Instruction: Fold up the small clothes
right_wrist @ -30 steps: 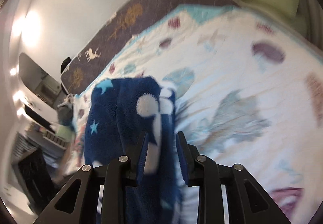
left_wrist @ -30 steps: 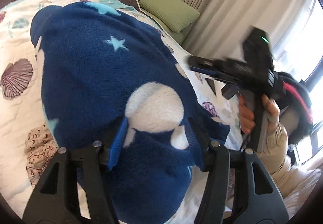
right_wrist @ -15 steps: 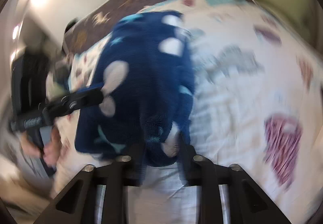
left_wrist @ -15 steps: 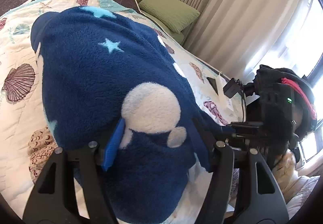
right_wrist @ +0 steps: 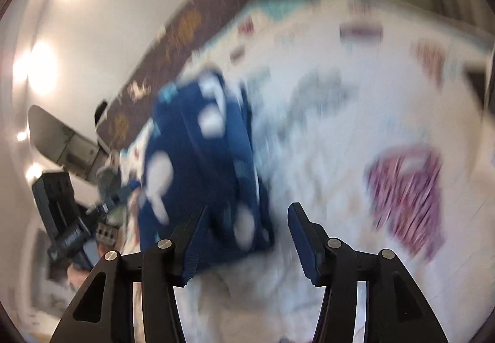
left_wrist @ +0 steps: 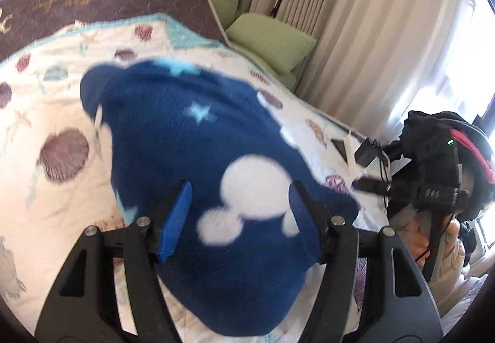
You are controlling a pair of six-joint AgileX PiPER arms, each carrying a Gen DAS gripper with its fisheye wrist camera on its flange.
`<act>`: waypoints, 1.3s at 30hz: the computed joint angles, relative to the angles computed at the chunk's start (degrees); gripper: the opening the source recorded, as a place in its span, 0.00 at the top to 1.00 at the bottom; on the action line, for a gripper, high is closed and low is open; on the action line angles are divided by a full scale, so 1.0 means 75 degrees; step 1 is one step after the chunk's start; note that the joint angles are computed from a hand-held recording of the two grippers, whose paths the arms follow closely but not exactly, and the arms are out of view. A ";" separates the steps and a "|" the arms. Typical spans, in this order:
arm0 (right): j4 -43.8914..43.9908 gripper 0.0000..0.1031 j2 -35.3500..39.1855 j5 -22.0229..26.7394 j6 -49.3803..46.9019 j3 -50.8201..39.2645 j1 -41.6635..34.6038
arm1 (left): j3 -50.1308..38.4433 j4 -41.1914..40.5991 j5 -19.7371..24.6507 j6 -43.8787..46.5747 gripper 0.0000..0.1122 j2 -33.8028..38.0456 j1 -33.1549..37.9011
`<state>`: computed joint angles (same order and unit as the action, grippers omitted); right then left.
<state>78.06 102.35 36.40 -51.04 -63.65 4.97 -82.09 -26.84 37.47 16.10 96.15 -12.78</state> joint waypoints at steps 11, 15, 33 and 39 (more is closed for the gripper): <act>-0.1616 1.00 0.1412 -0.1242 0.0873 -0.1409 0.1711 | -0.1091 0.1577 -0.0242 -0.0536 0.41 0.1733 -0.0420; -0.0213 1.00 0.1804 -0.0738 -0.0066 -0.1288 0.1291 | -0.1140 0.2400 -0.0494 -0.1011 0.40 0.1805 -0.0708; -0.3834 0.91 0.1781 -0.0949 0.2678 -0.2226 0.2055 | 0.1154 0.3376 -0.0321 -0.0906 0.40 0.0113 -0.1251; -0.4360 0.91 0.1540 -0.0750 0.3428 -0.2333 0.2043 | 0.0811 0.3967 -0.0107 -0.1387 0.38 0.0130 -0.1486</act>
